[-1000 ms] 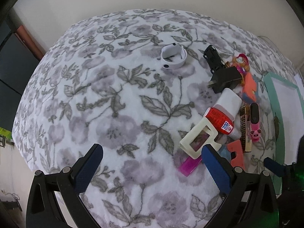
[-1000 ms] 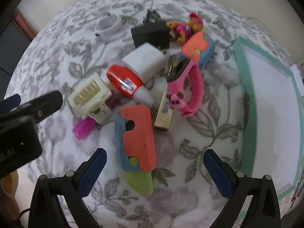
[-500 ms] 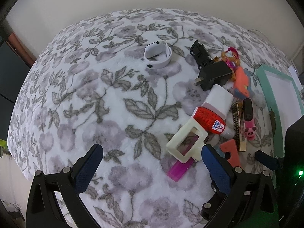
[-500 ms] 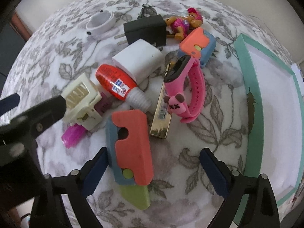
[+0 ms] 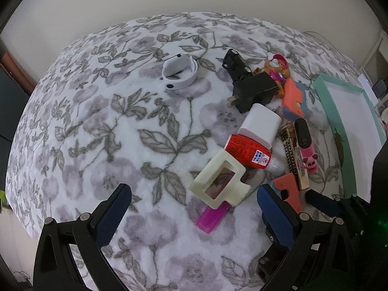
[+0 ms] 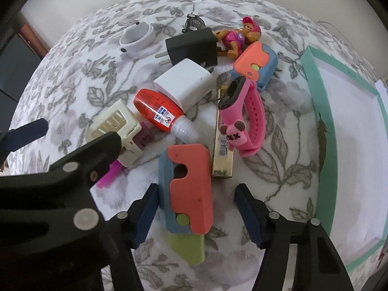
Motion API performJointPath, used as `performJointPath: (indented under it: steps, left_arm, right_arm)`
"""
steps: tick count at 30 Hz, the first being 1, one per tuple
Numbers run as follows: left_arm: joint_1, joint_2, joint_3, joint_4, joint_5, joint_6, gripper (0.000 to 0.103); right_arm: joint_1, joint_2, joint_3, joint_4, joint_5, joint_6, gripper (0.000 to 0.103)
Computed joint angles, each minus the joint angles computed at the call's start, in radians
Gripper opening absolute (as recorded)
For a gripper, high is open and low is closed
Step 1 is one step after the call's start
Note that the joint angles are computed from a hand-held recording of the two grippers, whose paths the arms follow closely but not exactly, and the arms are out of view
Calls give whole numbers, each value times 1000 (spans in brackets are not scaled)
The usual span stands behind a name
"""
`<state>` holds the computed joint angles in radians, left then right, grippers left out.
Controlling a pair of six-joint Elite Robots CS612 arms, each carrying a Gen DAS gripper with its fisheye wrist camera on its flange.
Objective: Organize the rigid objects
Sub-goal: 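Lower the right tool to the orange-blue toy knife while the left tool approaches the cream clip, then close the right gripper on the toy knife while the left gripper grasps the cream clip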
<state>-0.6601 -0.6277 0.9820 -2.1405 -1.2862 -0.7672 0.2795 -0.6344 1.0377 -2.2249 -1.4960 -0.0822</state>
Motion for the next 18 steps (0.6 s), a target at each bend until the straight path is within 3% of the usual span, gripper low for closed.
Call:
performJointPath:
  steps: [5,13,15,17,18]
  left_arm:
    - [-2,12,-15,-1,-9,30,103]
    - [-3,24,-25,-10,-12,61,100]
    - [-2,25,-25,-11,-23,62,85]
    - [2,28,-28,-9,-49,58,77]
    - [3,29,-27,-12,-57,57,67]
  right_arm:
    - [-23,-8,9,11,37,8,51]
    - [-38,-13,12,26,48,-9,50]
    - [-36,-11,9,25,45,-8,50]
    - [-35,-11,10,26,46,-6,50]
    - [-28,-5,3,26,42,2,50]
